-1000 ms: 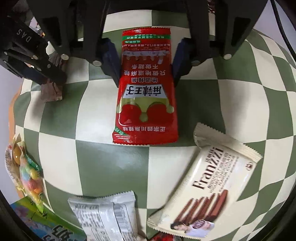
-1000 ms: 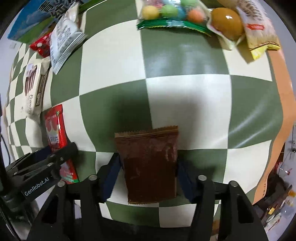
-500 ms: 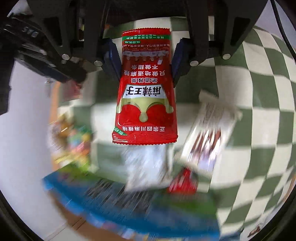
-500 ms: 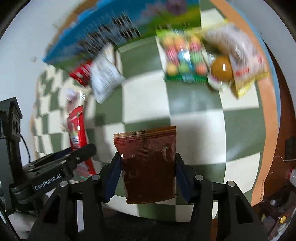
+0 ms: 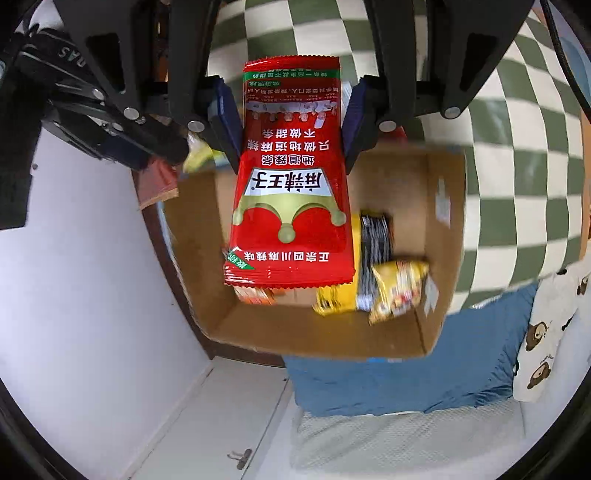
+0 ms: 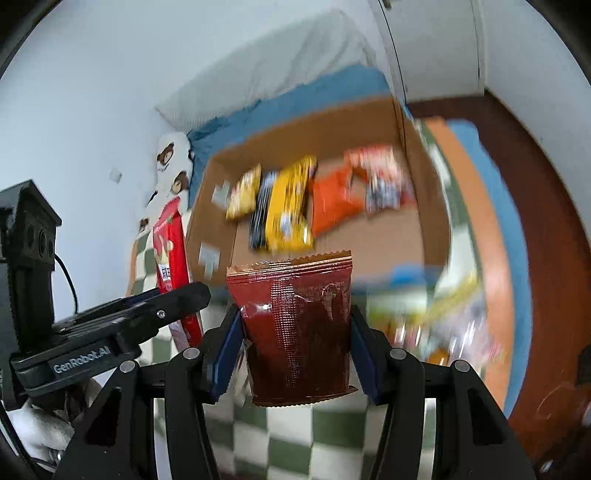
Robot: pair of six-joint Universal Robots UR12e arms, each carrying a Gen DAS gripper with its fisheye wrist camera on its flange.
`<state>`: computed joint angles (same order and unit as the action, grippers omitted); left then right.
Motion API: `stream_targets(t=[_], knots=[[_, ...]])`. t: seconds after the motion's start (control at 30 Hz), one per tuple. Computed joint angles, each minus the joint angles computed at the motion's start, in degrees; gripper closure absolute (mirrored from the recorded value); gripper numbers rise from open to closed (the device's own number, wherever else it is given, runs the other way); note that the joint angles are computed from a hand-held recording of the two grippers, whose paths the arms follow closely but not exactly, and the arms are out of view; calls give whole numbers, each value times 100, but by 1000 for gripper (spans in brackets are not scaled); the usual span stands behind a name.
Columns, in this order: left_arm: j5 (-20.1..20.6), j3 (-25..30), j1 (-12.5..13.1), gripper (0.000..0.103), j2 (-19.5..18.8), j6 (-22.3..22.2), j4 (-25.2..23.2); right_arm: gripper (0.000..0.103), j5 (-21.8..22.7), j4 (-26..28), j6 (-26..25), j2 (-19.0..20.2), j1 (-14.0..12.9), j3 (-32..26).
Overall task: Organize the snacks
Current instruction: 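Carry both packets into the box and open both tools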
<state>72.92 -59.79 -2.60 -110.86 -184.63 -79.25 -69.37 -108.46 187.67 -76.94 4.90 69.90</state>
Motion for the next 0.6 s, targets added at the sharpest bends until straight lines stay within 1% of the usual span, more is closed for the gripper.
stream_targets(t=[0.1, 0.17, 0.23, 0.33, 0.43, 0.5, 0.6], knots=[[152, 570, 20, 57, -441, 64, -385, 46, -232, 12, -9, 429, 87, -518], [226, 835, 35, 57, -668, 76, -630, 46, -358, 127, -50, 671, 125, -834], [196, 1020, 77, 57, -874, 11, -844, 46, -483, 310, -78, 930, 160, -1157], [211, 1253, 104, 57, -1134, -34, -1149, 46, -569, 600, -87, 1217, 189, -1478], [251, 1369, 115, 57, -1285, -50, -1388, 46, -666, 852, -120, 1457, 221, -1678], [358, 1374, 101, 57, -1336, -13, -1469, 46, -701, 953, -130, 1570, 233, -1738], [387, 1312, 102, 57, -1357, 8, -1546, 46, -759, 1035, -139, 1631, 242, -1714]])
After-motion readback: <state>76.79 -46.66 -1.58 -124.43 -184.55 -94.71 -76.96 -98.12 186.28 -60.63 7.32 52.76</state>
